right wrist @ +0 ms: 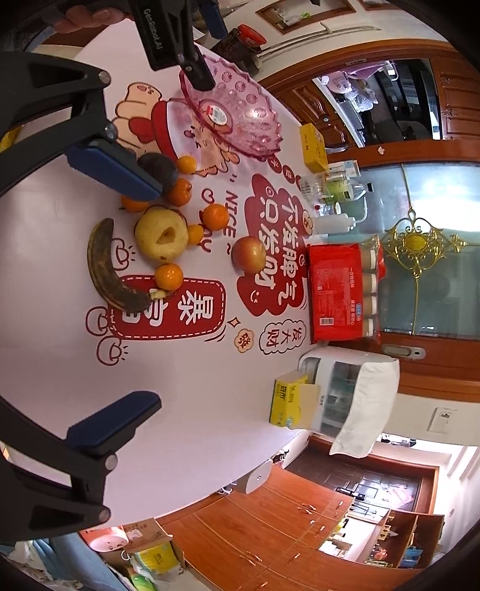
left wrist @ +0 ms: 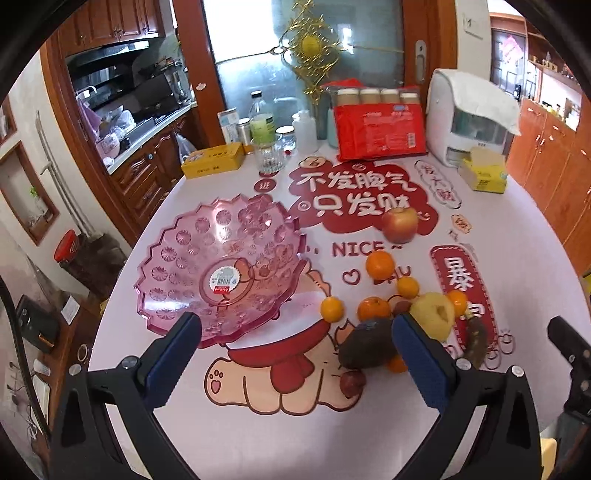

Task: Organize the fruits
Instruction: 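Grasp the avocado with the left tool while the right tool grasps the yellow pear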

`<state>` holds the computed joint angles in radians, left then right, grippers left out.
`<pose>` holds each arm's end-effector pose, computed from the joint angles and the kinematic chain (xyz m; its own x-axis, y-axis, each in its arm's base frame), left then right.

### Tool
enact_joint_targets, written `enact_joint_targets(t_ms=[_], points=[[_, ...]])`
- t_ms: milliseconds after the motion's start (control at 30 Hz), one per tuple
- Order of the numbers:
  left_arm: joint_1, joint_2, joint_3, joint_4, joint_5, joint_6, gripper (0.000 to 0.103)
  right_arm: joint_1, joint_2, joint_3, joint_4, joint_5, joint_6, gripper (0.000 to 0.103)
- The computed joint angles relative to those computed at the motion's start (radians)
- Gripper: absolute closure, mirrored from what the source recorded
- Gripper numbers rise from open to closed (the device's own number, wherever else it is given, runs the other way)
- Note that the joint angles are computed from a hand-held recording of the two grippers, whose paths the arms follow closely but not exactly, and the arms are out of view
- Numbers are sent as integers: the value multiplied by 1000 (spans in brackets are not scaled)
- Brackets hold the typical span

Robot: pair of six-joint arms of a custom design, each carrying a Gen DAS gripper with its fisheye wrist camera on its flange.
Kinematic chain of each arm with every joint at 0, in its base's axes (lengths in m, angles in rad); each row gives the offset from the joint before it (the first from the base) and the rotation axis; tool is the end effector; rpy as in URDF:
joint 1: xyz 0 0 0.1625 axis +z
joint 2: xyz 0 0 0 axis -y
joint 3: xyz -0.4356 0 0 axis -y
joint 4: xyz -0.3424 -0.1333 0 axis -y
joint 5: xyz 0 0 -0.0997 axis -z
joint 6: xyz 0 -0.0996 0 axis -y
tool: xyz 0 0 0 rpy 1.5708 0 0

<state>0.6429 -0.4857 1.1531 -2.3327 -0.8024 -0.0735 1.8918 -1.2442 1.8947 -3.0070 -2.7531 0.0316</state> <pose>-0.4870 -0.6178 0.0920 -0.5408 0.4909 -0.6831 0.7591 0.6346 -0.1449 0.1997 -0.4704 0.4116 -0.5728 0.5226 0.6315 -0.2050 0.6546 -0.7276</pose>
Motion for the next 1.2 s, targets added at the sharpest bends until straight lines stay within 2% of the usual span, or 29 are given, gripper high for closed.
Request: enact_joint_targets(t_ms=[67, 167, 333, 433, 633, 733, 967, 1033, 1100, 1200], points=[[14, 11, -9, 14, -9, -4, 1, -19, 1, 8, -27, 22, -19, 0], [45, 31, -42, 79, -64, -26, 1, -58, -1, 28, -55, 71, -35, 0], [93, 73, -96, 173, -159, -53, 1, -122, -13, 55, -35, 173, -19, 1], [108, 95, -112, 192, -206, -25, 1, -147, -21, 63, -24, 230, -20, 1], [112, 148, -144, 181, -246, 82, 1, -198, -15, 59, -2, 325, -35, 5], [117, 177, -182, 209, -275, 119, 5, -220, -10, 56, 15, 354, -42, 9], [133, 220, -261, 280, -353, 149, 11, -245, 3, 44, 45, 408, -61, 10], [139, 233, -286, 303, -375, 153, 16, -249, 7, 40, 48, 416, -67, 10], [146, 250, -322, 345, -401, 151, 26, -253, 12, 34, 52, 429, -75, 10], [160, 268, -371, 383, -440, 138, 31, -257, 21, 26, 51, 441, -89, 10]])
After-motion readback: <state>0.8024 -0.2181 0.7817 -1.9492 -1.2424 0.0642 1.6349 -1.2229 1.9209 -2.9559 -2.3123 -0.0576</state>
